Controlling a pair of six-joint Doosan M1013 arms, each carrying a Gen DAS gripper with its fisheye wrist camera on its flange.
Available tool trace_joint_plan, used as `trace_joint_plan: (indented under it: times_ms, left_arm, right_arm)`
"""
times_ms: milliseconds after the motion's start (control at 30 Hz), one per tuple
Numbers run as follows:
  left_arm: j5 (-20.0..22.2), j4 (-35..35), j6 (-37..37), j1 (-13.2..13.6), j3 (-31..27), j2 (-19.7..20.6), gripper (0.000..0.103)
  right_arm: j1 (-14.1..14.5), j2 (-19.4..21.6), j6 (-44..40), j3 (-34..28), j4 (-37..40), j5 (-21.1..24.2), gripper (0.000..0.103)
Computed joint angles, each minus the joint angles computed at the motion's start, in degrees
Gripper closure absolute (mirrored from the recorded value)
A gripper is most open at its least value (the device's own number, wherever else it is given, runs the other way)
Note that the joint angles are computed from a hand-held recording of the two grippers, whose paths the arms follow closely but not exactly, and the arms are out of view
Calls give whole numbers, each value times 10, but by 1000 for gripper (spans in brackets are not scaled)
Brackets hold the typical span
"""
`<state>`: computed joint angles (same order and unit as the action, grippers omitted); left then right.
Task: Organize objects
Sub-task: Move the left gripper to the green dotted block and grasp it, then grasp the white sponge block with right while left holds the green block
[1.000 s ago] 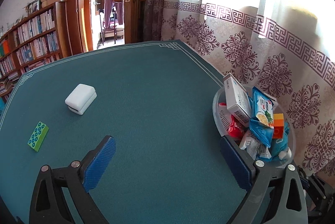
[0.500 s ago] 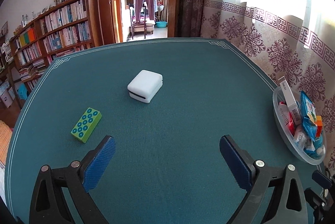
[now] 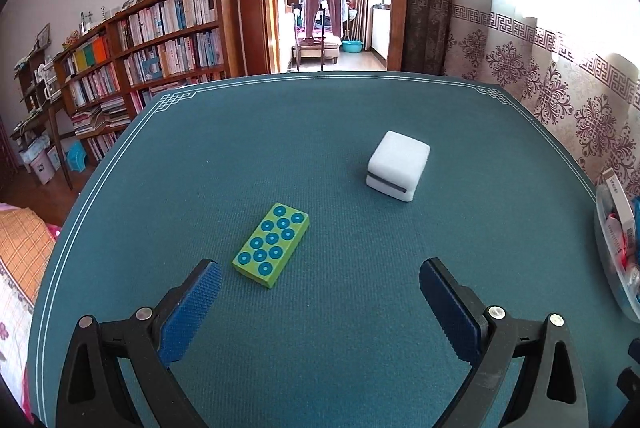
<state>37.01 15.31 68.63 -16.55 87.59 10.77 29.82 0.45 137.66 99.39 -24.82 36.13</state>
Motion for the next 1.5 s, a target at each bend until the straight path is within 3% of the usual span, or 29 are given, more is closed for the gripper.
trace_joint_plan:
  times_ms: [267, 433, 600, 767, 1100, 1500]
  left_arm:
    - [22, 18, -28, 18, -12, 16, 2]
    - [33, 18, -12, 19, -17, 25, 9]
    - [63, -3, 9, 26, -37, 41, 28]
    - [62, -8, 21, 28, -43, 45, 37]
    - [28, -49, 66, 32, -30, 37, 71]
    - [10, -47, 16, 35, -14, 24, 72]
  right_arm:
    - [-4, 12, -26, -9, 30, -2, 48]
    - [-4, 20, -36, -15, 43, -2, 48]
    - [-2, 27, -49, -23, 51, -4, 48]
    - [-2, 37, -64, -33, 63, -4, 48]
    - [-4, 70, -126, -74, 113, -6, 48]
    - [-13, 149, -167, -182, 155, 12, 47]
